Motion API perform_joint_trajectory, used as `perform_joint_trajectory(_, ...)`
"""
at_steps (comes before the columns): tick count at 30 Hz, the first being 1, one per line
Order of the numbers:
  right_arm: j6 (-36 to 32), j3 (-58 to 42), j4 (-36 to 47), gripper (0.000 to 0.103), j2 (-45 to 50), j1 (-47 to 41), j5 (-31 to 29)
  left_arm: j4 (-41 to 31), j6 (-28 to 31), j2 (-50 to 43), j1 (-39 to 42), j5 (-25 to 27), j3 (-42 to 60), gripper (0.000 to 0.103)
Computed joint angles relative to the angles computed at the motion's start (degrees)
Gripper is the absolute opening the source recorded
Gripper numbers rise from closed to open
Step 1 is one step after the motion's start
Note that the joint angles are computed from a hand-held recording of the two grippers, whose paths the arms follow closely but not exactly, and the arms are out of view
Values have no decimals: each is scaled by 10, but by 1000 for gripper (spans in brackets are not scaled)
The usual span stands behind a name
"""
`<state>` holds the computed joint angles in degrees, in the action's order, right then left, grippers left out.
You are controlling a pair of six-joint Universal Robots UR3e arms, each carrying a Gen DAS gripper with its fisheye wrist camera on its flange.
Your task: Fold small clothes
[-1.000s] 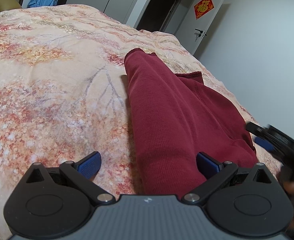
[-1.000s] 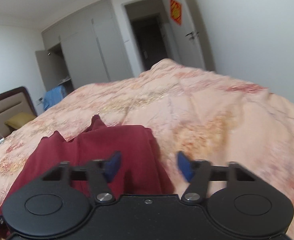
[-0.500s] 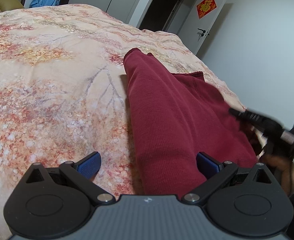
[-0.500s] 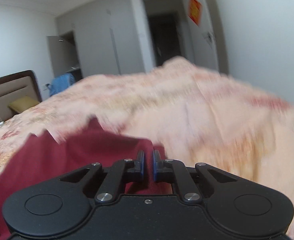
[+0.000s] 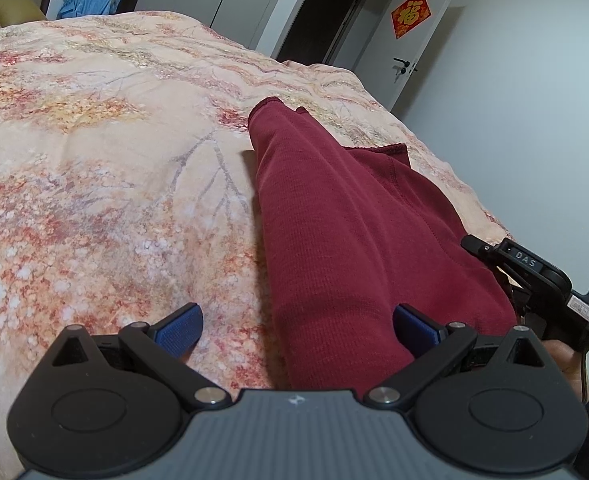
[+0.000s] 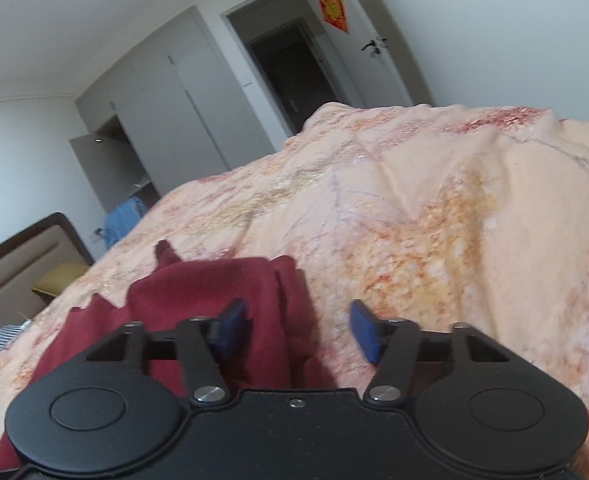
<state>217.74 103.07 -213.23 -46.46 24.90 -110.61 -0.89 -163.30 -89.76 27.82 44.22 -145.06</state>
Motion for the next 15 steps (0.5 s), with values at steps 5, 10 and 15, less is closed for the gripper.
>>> perform_joint_trajectory(5, -38, -11, -8, 97, 10, 17, 3, 2, -1, -1, -1, 1, 0, 103)
perform_joint_trajectory(10, -41, -17, 3, 102, 10, 12, 18, 1, 0, 1, -1, 1, -1, 103)
perform_joint_trajectory(15, -35, -4, -25, 102, 12, 6, 33, -51, 17, 23, 18, -22, 4, 103)
